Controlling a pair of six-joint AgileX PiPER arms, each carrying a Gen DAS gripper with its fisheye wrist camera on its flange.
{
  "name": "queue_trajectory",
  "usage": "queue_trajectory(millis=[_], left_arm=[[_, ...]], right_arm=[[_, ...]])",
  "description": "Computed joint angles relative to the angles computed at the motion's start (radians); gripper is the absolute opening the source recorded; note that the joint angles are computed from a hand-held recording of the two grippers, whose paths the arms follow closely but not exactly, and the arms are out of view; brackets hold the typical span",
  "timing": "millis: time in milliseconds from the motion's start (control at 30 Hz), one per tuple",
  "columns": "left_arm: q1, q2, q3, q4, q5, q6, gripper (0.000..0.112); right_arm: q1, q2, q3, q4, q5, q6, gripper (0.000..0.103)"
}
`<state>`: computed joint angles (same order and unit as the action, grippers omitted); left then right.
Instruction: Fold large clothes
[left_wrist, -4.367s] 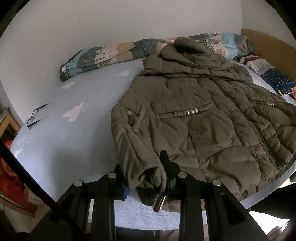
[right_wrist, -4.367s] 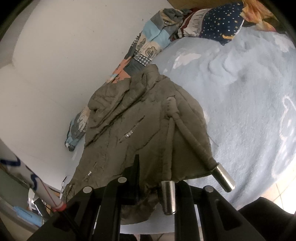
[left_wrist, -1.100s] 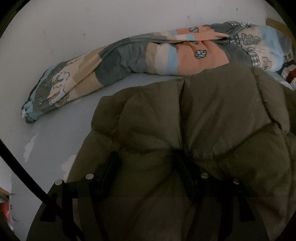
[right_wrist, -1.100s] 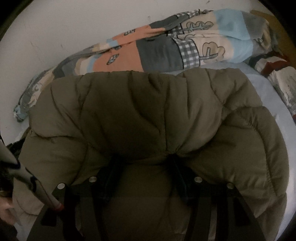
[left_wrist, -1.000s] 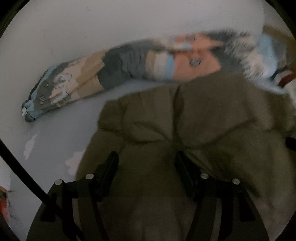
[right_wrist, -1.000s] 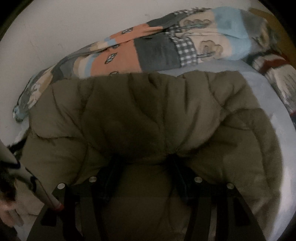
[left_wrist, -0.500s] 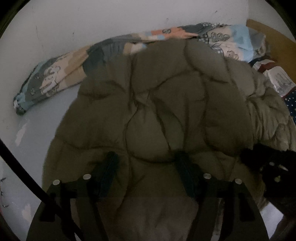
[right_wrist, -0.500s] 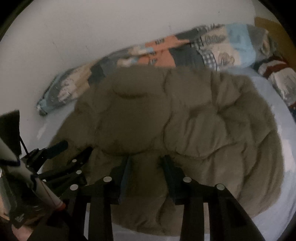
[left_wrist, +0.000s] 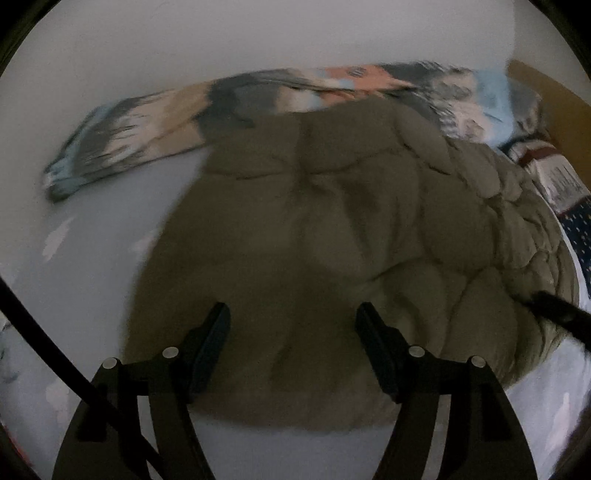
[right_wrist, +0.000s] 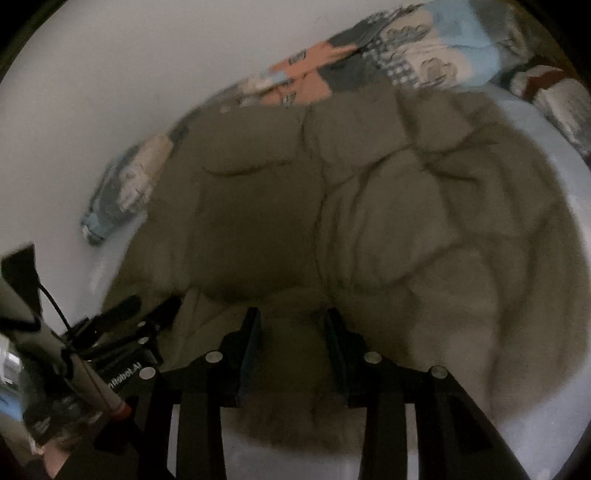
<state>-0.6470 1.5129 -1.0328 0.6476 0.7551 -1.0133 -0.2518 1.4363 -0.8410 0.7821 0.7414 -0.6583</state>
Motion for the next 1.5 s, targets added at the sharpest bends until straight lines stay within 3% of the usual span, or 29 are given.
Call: queue_trajectory(millis=[100, 133, 267, 433, 500, 700, 800, 900, 1033, 1067, 1167, 1367, 1500], left_arm=[[0.044, -0.138, 0.124, -0.021, 0.022, -0.076, 0.07], [0.069, -0.167, 0.154, -0.039, 0.008, -0.084, 0.07], [0.165, -0.217, 0.231, -0.045, -0.043, -0.101, 0.07], [0.254, -0.158, 0.261, -0.058, -0.139, -0.027, 0.071], [0.274, -0.119, 0.241, -0.056, -0.149, -0.015, 0.077], [0.445, -0.01, 0.179, -0.463, -0.187, 0.329, 0.084], [0.474, -0.014, 0.165, -0.537, -0.163, 0.426, 0.086], [0.535, -0.05, 0.155, -0.66, -0.139, 0.544, 0.085], [0.618, -0.154, 0.163, -0.725, -0.131, 0.609, 0.085], [0.629, -0.164, 0.164, -0.733, -0.133, 0.61, 0.085], [0.726, -0.154, 0.159, -0.826, -0.111, 0.696, 0.085], [0.855, -0.113, 0.193, -1.088, -0.06, 0.885, 0.085], [0.869, -0.105, 0.208, -1.16, -0.068, 0.917, 0.085]], right_arm=[[-0.116, -0.153, 0.061, -0.065, 0.056, 0.04, 0.039], [-0.191, -0.192, 0.074, -0.076, 0.11, 0.047, 0.039], [-0.358, -0.268, 0.109, -0.067, 0.195, 0.024, 0.039], [-0.376, -0.226, 0.13, -0.019, 0.133, -0.045, 0.034], [-0.346, -0.17, 0.128, -0.05, 0.078, -0.01, 0.033], [-0.305, 0.0, 0.105, -0.002, 0.015, 0.023, 0.033], [-0.305, 0.043, 0.095, 0.015, 0.013, 0.031, 0.033], [-0.344, 0.068, 0.072, 0.035, 0.064, 0.012, 0.033], [-0.498, 0.083, 0.038, 0.144, 0.244, -0.032, 0.034], [-0.532, 0.075, 0.029, 0.158, 0.273, -0.038, 0.039], [-0.617, 0.058, 0.011, 0.156, 0.305, -0.022, 0.061], [-0.713, 0.08, -0.026, 0.107, 0.322, 0.018, 0.061], [-0.762, 0.107, -0.054, 0.097, 0.348, 0.038, 0.061]])
